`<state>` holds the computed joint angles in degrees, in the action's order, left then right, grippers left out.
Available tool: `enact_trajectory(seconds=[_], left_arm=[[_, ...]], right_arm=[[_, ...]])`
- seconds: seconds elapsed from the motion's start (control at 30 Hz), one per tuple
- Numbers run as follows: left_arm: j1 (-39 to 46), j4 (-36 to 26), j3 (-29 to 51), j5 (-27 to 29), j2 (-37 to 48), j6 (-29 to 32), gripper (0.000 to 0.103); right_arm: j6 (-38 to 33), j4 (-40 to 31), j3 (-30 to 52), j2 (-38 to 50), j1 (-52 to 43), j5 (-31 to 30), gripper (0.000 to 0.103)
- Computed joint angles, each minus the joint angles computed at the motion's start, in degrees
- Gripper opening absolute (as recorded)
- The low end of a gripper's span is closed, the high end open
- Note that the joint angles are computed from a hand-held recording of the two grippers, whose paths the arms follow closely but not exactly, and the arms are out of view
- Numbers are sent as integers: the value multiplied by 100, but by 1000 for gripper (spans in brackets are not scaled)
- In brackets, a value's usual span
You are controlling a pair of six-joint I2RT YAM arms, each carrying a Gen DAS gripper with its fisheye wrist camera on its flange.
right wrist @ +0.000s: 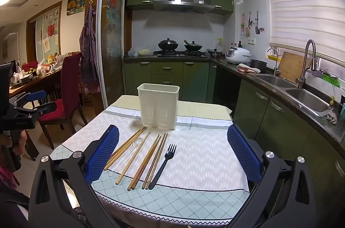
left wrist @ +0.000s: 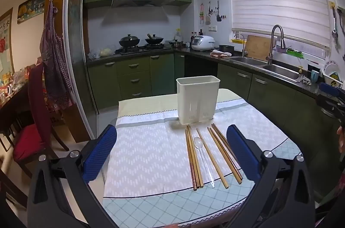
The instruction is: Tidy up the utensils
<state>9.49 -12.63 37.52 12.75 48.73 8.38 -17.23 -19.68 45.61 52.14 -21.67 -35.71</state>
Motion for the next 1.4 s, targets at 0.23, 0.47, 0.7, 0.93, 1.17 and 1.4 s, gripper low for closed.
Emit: enact_trajectory(seconds=[0.23,0.47,0.7,0.93,1.17,1.4], left_arm=[[58,-79,1,33,58,-150,97],[131,-106,72,132,176,-131,97],[59,-115,51,23,154,-106,97],[71,-26,55,-13,282,-135,97],[10,-9,59,-100,334,-160,97],[-35,34,14,-216,336,-127,97]], right_arm=[[-19,-37,27,24,20,76,99],[-34,-33,19,14,15,59,99],[-35,-35,26,18,48,95,99],[-2,-19,-24,-35,123,159,99],[43,84,-81,-5,210,242,99],[133,196,-188,-21,382,417,99]])
